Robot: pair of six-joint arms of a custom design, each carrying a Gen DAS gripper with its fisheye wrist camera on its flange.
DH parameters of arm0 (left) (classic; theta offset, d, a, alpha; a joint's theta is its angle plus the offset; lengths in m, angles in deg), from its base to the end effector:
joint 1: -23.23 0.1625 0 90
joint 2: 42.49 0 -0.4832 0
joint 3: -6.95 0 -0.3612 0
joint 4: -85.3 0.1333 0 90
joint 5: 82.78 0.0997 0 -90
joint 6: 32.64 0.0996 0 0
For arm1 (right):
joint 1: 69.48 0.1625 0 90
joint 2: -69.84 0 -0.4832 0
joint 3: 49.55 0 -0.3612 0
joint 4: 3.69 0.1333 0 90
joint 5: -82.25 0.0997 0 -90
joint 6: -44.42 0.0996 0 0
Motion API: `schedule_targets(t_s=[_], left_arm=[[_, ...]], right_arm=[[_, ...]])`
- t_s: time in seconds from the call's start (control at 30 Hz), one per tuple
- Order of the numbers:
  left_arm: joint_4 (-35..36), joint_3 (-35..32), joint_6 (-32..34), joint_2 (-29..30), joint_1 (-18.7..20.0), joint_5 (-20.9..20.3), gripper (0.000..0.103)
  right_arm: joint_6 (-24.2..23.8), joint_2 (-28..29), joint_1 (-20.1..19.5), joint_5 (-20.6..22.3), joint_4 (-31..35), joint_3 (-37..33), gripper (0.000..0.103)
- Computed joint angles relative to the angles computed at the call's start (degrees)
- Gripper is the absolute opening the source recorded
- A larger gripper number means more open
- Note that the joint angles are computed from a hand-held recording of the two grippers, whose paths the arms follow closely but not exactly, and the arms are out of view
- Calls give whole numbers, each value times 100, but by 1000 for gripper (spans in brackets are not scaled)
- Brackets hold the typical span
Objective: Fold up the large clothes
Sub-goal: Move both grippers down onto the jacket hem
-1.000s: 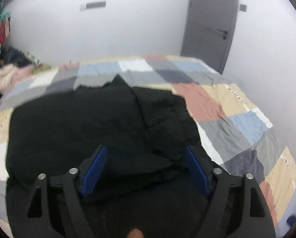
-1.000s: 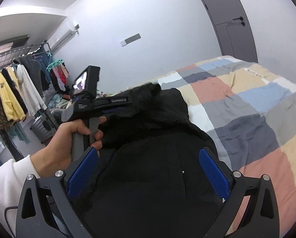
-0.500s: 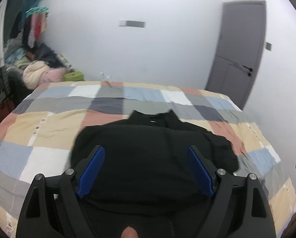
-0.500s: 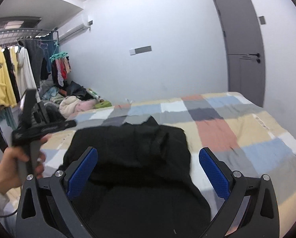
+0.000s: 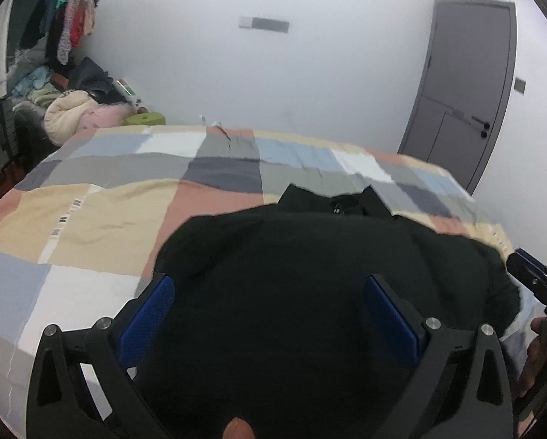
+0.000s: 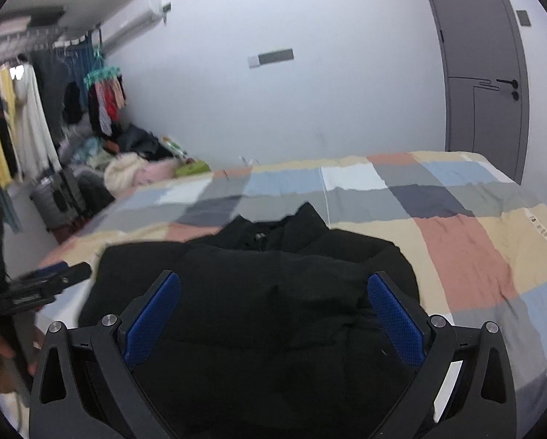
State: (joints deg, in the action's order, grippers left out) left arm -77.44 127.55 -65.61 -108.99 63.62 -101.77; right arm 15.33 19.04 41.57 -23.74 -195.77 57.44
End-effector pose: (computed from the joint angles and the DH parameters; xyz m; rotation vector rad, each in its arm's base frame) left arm -0.2405 -0.5033 0.3142 0.0602 2.1006 -1.2400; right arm 0.3303 -0.5635 0.2418 0.9664 -2.4326 1.0777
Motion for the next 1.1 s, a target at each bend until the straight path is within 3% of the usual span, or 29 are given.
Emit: schedule_targets(t_s=[0.07, 0.17, 0.43, 0.9, 1.1], left_arm=[[-107, -60, 256, 112, 221, -239, 103], [-889, -82, 891, 342, 512, -582, 103], [-1702, -123, 1686, 702, 795, -718, 103], [-2346, -250, 2106, 1049, 1130, -920, 103], [-2012, -329, 1923, 1043, 1134, -827, 103]], right_arm=[[-116, 217, -88, -78, -25, -107, 100], [-282, 442, -222, -135, -91, -185, 100], [-457, 686, -491, 59, -369, -174, 102], [-528, 986, -676, 76, -397, -362, 103], [-481, 1028, -702, 6, -151, -496, 103]])
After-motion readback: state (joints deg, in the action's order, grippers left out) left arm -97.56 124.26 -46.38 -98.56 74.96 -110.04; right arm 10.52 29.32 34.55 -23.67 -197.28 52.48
